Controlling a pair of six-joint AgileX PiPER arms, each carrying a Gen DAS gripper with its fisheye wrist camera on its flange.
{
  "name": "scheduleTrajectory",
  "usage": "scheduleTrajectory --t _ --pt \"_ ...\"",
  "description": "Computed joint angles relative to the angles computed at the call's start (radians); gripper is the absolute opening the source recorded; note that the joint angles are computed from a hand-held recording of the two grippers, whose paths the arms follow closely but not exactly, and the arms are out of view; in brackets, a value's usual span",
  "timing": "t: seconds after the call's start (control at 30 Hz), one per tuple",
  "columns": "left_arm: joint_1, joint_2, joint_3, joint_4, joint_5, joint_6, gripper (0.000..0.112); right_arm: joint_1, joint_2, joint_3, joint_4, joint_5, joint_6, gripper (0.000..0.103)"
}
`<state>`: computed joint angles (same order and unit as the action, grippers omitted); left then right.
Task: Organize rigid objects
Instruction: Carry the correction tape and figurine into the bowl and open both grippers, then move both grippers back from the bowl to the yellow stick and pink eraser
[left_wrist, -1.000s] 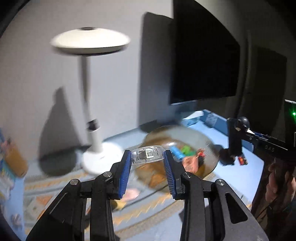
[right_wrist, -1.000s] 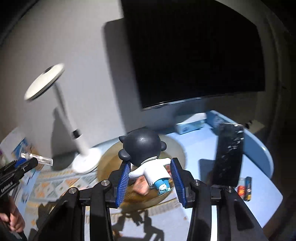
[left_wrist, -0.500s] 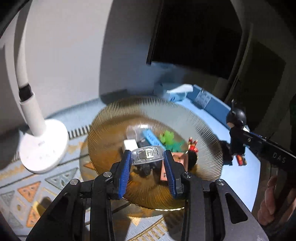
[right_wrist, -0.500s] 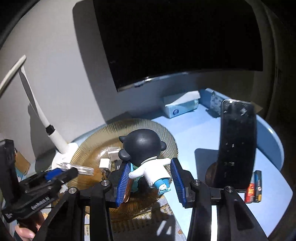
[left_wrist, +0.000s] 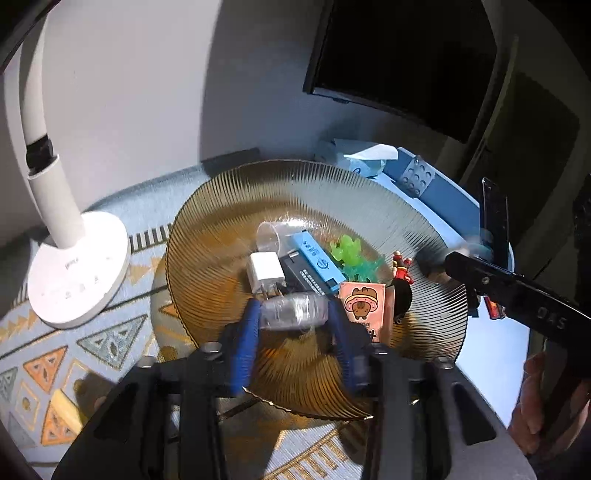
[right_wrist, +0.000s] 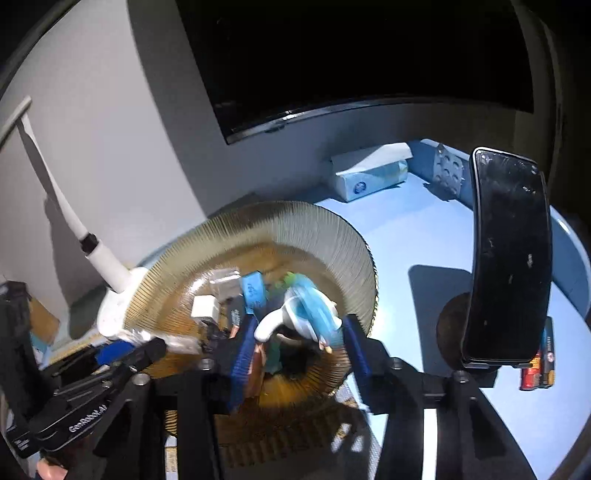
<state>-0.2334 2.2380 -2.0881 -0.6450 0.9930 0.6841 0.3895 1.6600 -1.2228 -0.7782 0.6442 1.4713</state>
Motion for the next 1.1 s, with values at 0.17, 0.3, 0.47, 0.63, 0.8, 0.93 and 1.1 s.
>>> scheduleTrajectory --t 0.17,0.3,0.47,0.63,0.8,0.93,1.1 --pt "0.067 -0.082 0.063 -0.075 0.011 0.044 0.077 0.073 -0.096 0.047 -0.133 0.068 0.111 0.066" --pt "0.158 -0.226 0.22 -0.162 -0.011 0.156 0.078 0.144 -0.172 0.056 -0.167 0.148 0.155 0.066" --pt "0.325 -0.386 0.381 -0.246 0.001 0.269 0.084 0.271 -0.205 0.035 -0.208 0.247 0.201 0.068" --pt "0.546 -0.478 0.451 -0.344 0.089 0.355 0.084 0.385 -0.179 -0.002 -0.226 0.286 0.253 0.077" --pt "0.705 -0.519 0.494 -0.396 0.159 0.412 0.084 0.462 -0.105 -0.083 -0.209 0.276 0.247 0.077" --pt "0.773 -0.547 0.564 -0.391 0.156 0.459 0.084 0.513 -0.026 -0.177 -0.179 0.279 0.194 0.077" --pt "0.83 -0.581 0.662 -0.371 0.132 0.515 0.084 0.567 0.061 -0.275 -0.137 0.302 0.121 0.077"
